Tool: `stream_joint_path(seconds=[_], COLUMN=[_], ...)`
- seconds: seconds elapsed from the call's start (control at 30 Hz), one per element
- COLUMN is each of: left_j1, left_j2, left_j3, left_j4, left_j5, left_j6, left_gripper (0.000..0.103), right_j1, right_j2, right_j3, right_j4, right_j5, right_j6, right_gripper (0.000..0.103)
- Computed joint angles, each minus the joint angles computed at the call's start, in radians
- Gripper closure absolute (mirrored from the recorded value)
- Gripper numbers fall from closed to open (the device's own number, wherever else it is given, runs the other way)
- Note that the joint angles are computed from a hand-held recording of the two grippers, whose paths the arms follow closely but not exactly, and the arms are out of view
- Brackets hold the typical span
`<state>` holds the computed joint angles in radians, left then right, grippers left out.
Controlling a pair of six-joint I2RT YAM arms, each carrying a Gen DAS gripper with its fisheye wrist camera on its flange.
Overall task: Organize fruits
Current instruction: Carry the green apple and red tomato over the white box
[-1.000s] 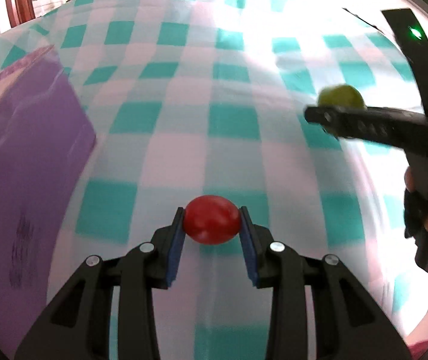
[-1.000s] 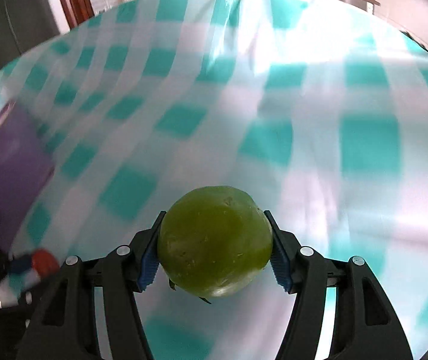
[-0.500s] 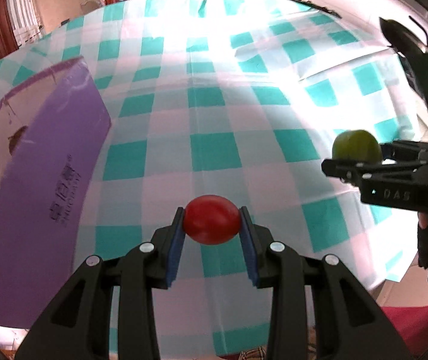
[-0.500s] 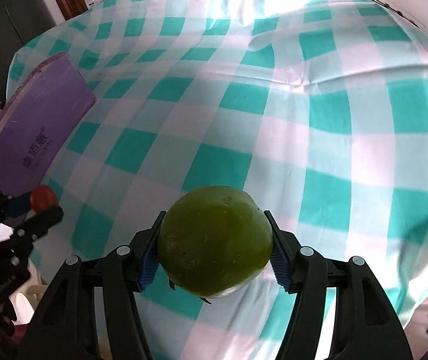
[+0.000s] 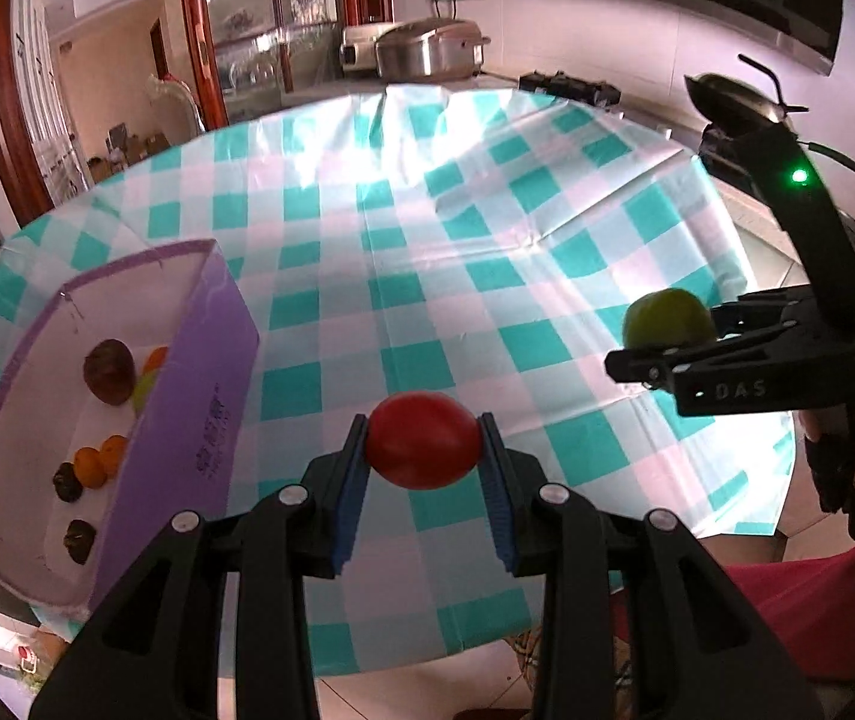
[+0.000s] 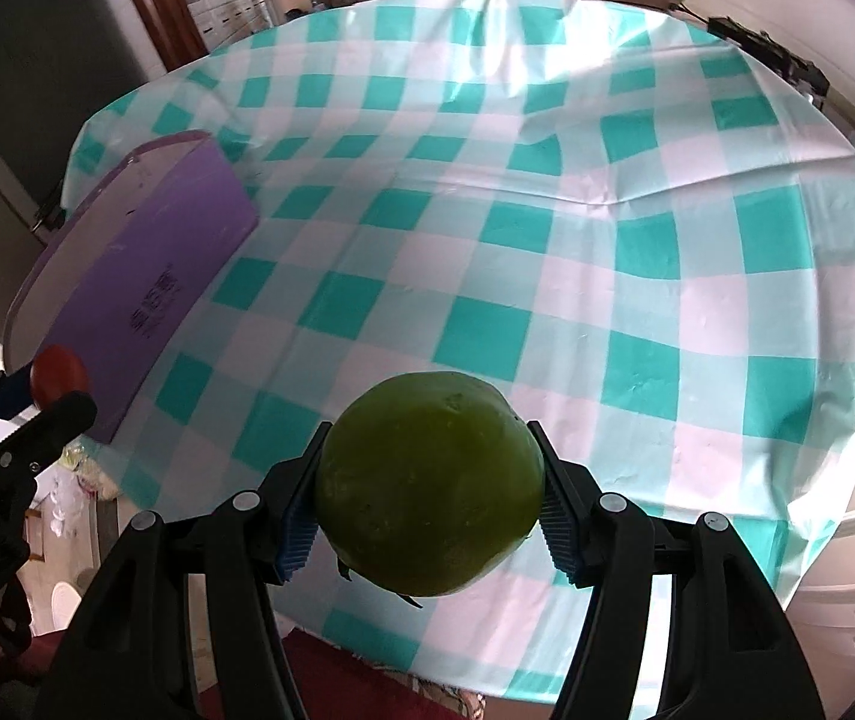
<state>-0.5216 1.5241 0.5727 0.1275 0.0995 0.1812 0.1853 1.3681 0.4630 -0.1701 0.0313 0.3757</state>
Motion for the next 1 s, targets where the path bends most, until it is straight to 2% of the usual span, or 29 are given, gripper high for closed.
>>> stream_joint_path(seconds=[0.2,0.33,0.53,0.63,0.83,0.9,1.0], left_j1=[0.028,0.076,0.207,0.317,0.543,0.591,0.615], left_j2=[-0.134,-0.176,-0.136,-0.062,0.151,0.239,0.364], left_j3=[-0.073,-0.076,-0.046,0.013,0.22,0.31,0.44], left_j4=[-0.004,-0.008,0.0,-0.01,-0.14,-0.201,-0.293], left_j5=[0.014,0.017,-0.006,-0.013,0.012,0.016,0.012], left_j6=[-0.01,-0.039,-0.042,-0.047,-0.149,-0.178,-0.209], left_gripper=[0.067,0.067,0.067,0.067,0.067,0.067,0.067], right_j1=[0.105,0.17,0.206,0.231,0.263,0.274,0.282], right_j2=[-0.054,-0.029,0.168,0.314,0.599,0.729,0.97], right_j3=[0.067,0.165,0.379,0.534,0.919,1.103,1.47], right_j4=[-0.103,-0.155,-0.133,-0.129,-0.206,-0.275,-0.473], right_j5=[0.019,0.024,-0.08,-0.145,-0.248,-0.258,-0.265], right_j6=[0.027,0.004,-0.052,-0.1,-0.177,-0.207,-0.243], right_gripper=[0.042,0.042,0.042,0.042,0.042,0.042,0.042])
